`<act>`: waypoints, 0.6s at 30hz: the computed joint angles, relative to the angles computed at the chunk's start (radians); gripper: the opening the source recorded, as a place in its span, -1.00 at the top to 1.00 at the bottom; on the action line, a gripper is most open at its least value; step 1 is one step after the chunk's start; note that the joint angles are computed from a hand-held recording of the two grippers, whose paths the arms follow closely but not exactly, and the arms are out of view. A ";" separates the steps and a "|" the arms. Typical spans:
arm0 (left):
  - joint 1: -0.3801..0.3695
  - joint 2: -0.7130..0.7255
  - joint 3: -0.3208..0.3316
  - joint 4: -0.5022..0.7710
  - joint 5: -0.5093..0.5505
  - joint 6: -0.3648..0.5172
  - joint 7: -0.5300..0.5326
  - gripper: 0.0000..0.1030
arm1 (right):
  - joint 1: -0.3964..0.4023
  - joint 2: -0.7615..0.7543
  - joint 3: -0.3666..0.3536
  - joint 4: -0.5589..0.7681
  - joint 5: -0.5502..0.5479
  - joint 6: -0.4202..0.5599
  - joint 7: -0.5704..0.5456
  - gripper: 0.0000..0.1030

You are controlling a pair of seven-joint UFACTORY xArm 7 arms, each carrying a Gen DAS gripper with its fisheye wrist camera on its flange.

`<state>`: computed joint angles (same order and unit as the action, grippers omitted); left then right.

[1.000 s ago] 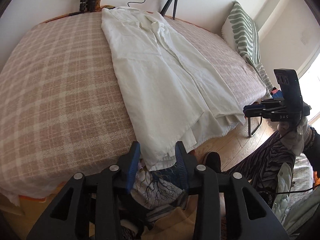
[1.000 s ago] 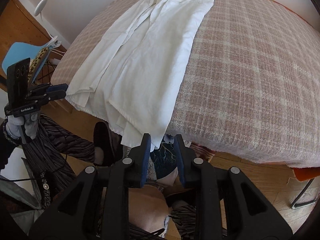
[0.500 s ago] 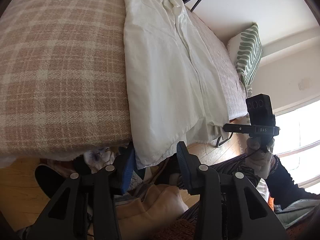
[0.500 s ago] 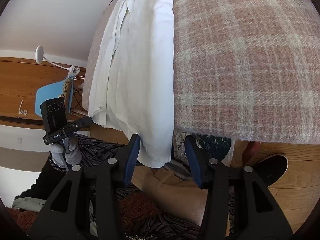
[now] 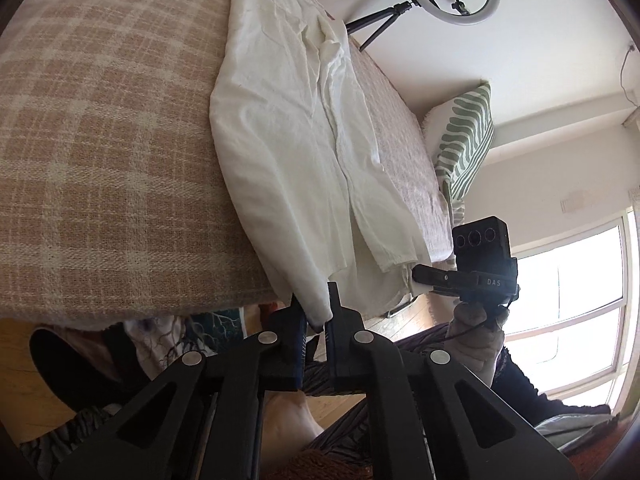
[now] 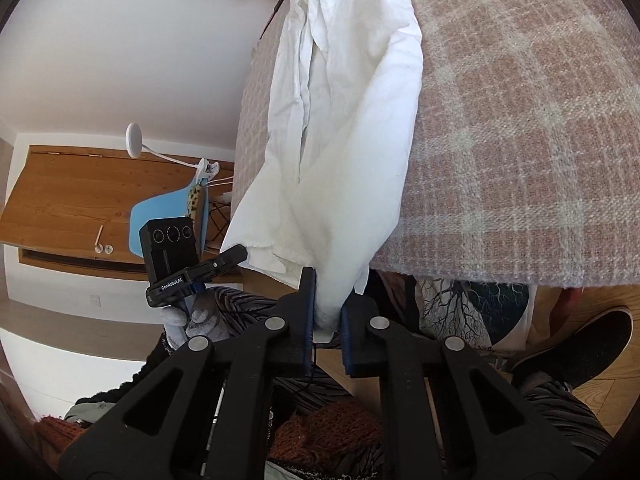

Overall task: Fold small clothes
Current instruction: 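Grasp the shirt hem with both tools, then lift the hem and fold it toward the collar with both tools, then open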

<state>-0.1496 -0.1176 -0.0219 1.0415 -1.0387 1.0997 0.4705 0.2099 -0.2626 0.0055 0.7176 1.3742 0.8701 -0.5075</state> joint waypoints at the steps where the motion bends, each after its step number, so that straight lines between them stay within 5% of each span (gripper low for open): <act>1: -0.003 0.006 -0.003 0.014 -0.004 -0.004 -0.001 0.88 | 0.000 -0.002 0.000 0.002 0.011 -0.006 -0.008 0.77; 18: 0.039 0.280 -0.072 0.378 -0.017 -0.159 -0.015 0.89 | -0.029 0.179 0.018 0.282 0.028 -0.183 -0.040 0.78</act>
